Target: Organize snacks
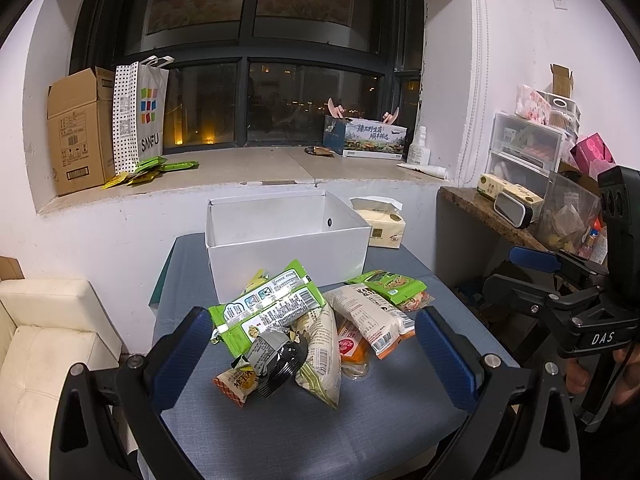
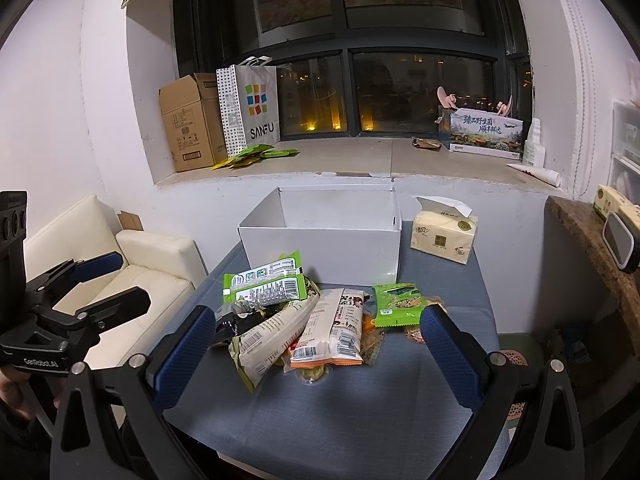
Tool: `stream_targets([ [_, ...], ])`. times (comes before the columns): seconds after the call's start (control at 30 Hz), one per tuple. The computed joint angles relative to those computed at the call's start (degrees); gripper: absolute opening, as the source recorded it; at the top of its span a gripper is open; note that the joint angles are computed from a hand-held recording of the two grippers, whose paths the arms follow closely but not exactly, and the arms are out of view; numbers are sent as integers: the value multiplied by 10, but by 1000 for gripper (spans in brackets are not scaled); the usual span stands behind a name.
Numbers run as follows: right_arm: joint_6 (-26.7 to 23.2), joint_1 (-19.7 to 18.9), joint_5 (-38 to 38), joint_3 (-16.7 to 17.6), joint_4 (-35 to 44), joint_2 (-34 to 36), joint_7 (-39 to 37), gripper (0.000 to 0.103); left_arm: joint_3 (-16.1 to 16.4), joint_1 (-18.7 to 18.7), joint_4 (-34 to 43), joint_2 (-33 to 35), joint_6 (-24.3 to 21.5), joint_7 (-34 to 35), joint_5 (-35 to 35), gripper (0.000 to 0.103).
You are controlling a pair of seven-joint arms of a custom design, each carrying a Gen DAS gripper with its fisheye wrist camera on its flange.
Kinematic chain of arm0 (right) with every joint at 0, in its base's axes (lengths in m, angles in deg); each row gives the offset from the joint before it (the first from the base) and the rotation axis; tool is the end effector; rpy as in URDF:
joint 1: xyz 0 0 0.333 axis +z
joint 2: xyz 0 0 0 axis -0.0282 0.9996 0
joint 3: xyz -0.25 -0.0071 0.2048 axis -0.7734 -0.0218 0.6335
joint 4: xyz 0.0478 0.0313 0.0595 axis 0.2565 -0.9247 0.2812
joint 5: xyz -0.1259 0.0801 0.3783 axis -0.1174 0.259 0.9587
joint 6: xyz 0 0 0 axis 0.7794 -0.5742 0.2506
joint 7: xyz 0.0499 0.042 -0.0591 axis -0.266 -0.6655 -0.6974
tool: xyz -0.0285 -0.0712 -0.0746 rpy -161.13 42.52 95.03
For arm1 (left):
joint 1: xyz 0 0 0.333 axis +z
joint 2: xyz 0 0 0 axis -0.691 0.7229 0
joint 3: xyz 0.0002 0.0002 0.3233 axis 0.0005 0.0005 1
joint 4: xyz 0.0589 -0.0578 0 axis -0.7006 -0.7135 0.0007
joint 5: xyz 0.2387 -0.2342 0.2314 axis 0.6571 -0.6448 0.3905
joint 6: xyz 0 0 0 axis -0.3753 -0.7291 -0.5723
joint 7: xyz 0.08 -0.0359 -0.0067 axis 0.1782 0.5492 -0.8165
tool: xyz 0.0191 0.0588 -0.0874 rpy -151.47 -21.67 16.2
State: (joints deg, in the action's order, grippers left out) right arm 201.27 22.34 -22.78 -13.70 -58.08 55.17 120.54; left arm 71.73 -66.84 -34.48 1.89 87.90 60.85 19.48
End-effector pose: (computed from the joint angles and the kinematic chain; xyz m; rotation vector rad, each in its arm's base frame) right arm 0.5612 0.3247 0.6124 -1.8793 1.1080 -0.4719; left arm 0.4866 -0.4081 0.6143 -1.6182 1.5950 -1.0205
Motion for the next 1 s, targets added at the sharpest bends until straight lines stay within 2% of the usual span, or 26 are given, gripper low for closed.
stream_targets([
  [1.0,-5,0,-3,-1,-6,-3,10,103,0,-2,4,2,-6,10,-8,103],
])
